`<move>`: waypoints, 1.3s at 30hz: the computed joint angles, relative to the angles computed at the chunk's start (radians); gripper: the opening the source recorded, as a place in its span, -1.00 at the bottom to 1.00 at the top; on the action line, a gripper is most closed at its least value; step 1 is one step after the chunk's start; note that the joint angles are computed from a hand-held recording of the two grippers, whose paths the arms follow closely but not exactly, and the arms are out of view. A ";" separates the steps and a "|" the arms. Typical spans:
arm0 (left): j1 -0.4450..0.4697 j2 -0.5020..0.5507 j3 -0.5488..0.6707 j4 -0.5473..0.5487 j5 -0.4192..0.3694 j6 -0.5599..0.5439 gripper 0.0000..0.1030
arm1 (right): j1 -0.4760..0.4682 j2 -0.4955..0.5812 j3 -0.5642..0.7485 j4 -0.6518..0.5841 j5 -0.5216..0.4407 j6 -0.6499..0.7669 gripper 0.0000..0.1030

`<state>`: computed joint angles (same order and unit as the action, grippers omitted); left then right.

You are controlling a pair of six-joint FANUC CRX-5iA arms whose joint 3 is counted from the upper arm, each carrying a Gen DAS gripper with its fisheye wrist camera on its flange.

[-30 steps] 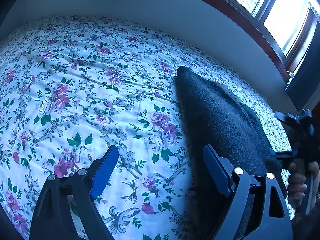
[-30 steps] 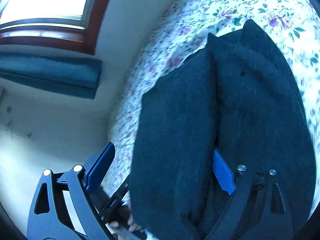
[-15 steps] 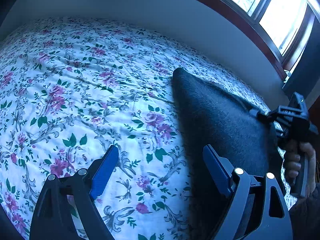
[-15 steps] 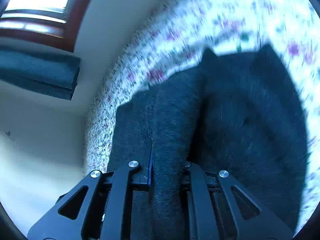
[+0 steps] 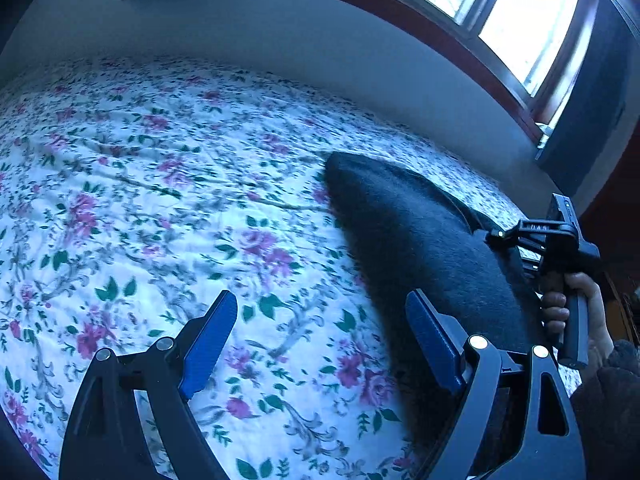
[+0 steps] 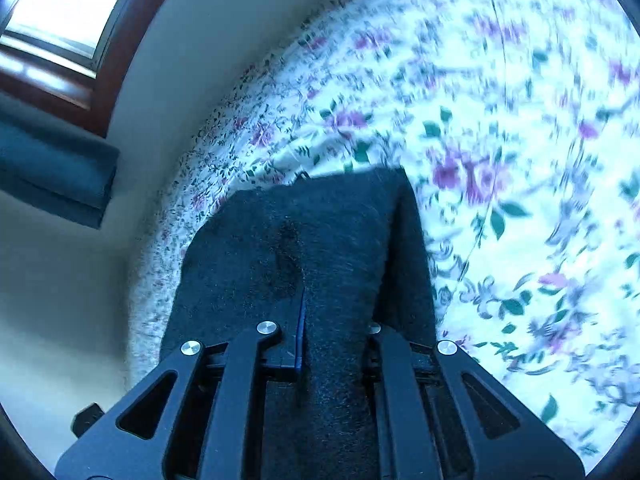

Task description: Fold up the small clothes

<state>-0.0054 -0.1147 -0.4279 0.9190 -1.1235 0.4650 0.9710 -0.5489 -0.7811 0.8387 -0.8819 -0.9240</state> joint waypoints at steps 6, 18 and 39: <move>0.008 -0.028 -0.019 0.006 -0.021 -0.034 0.65 | 0.229 -0.064 0.006 0.053 -0.190 -0.107 -0.17; 0.053 -0.086 -0.061 -0.012 -0.094 0.009 0.65 | 0.715 -0.017 -0.003 0.123 -0.500 -0.500 -0.05; 0.028 -0.081 -0.032 -0.125 -0.099 0.061 0.65 | 0.814 -0.015 -0.079 0.118 -0.597 -0.607 -0.89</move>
